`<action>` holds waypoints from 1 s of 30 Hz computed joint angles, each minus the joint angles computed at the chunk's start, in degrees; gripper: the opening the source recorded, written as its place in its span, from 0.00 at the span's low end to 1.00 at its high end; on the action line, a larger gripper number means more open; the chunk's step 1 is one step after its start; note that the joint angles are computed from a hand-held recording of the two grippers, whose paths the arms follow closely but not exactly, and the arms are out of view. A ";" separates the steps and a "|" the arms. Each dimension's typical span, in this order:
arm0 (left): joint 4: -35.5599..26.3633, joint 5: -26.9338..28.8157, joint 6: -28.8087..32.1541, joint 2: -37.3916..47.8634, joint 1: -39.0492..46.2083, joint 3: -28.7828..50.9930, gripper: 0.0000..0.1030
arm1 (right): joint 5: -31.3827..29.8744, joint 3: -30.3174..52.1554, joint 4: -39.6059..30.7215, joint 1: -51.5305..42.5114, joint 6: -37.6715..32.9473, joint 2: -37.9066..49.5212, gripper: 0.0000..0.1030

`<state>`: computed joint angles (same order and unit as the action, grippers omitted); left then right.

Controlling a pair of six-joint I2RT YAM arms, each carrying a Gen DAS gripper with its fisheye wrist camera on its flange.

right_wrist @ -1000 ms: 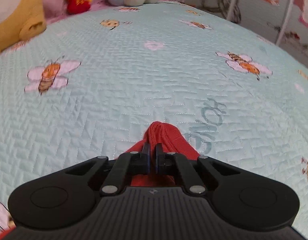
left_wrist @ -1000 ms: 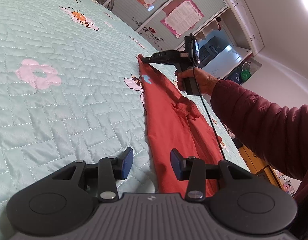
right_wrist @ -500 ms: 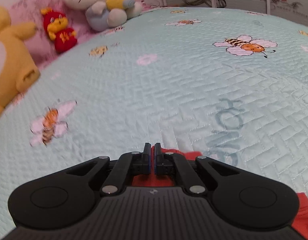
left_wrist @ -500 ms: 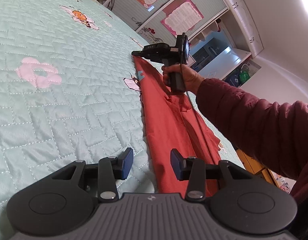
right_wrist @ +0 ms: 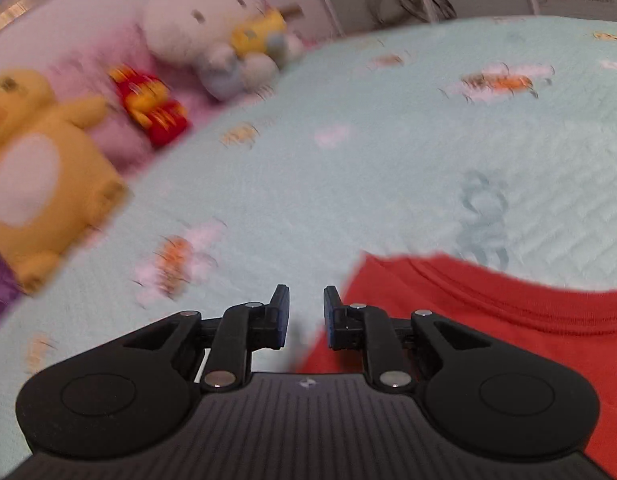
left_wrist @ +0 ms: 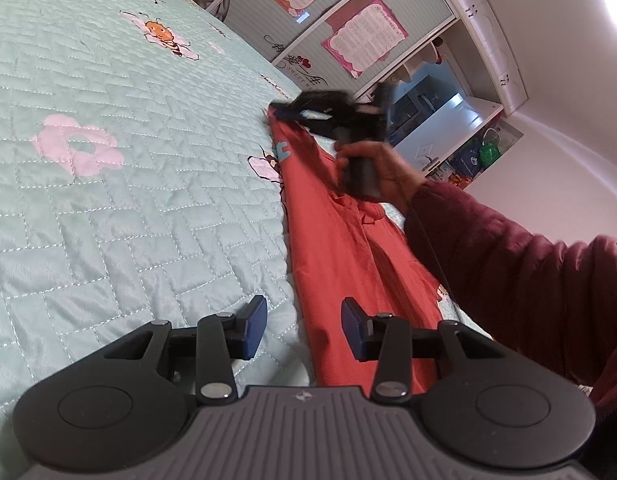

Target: Fold clothes

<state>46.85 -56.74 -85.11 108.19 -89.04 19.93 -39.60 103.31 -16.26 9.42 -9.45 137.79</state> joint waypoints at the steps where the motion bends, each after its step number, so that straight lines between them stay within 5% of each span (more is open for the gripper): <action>1: 0.00 0.03 0.00 0.03 0.02 0.00 0.43 | 2.58 0.67 2.01 0.51 2.00 1.67 0.04; 5: -0.07 0.13 -0.03 0.08 0.09 -0.01 0.43 | 0.58 -0.07 9.41 -0.53 13.52 3.39 0.03; 8: -0.31 0.33 -0.01 -0.13 0.25 -0.06 0.43 | -0.97 -14.72 18.87 -1.70 14.63 -6.18 0.20; 11: -0.88 0.50 -0.14 -0.51 0.43 0.04 0.43 | -5.13 -31.39 23.86 -5.22 14.47 -18.65 0.21; 13: -0.90 0.53 -0.35 -0.65 0.55 0.05 0.43 | -6.65 -44.47 25.00 -9.08 12.72 -28.79 0.23; 16: -2.74 0.55 -1.27 -1.72 0.58 0.21 0.43 | -11.83 -59.44 21.56 -17.72 9.23 -41.83 0.40; 20: -26.31 -1.21 -9.26 -7.11 -1.51 7.05 0.40 | -13.20 -69.34 12.82 -28.30 2.32 -47.84 0.44; 23: -36.42 -6.26 -11.59 -9.10 -4.73 11.60 0.43 | -13.21 -72.21 15.97 -32.30 3.22 -45.46 0.44; 26: -44.44 -7.84 -8.99 -6.23 -5.02 17.17 0.57 | -11.79 -73.55 28.67 -33.19 13.80 -43.59 0.44; 27: -43.77 -6.94 -8.61 -4.48 -4.52 17.51 0.57 | -9.75 -73.50 32.75 -32.13 15.85 -43.30 0.44; 30: -27.73 -3.31 -8.66 -2.80 -2.56 10.25 0.54 | -2.52 -71.01 39.10 -27.13 14.76 -42.28 0.44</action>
<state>19.13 -60.05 -93.77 105.38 -91.61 30.18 -42.11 32.31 22.84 -17.71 5.31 95.51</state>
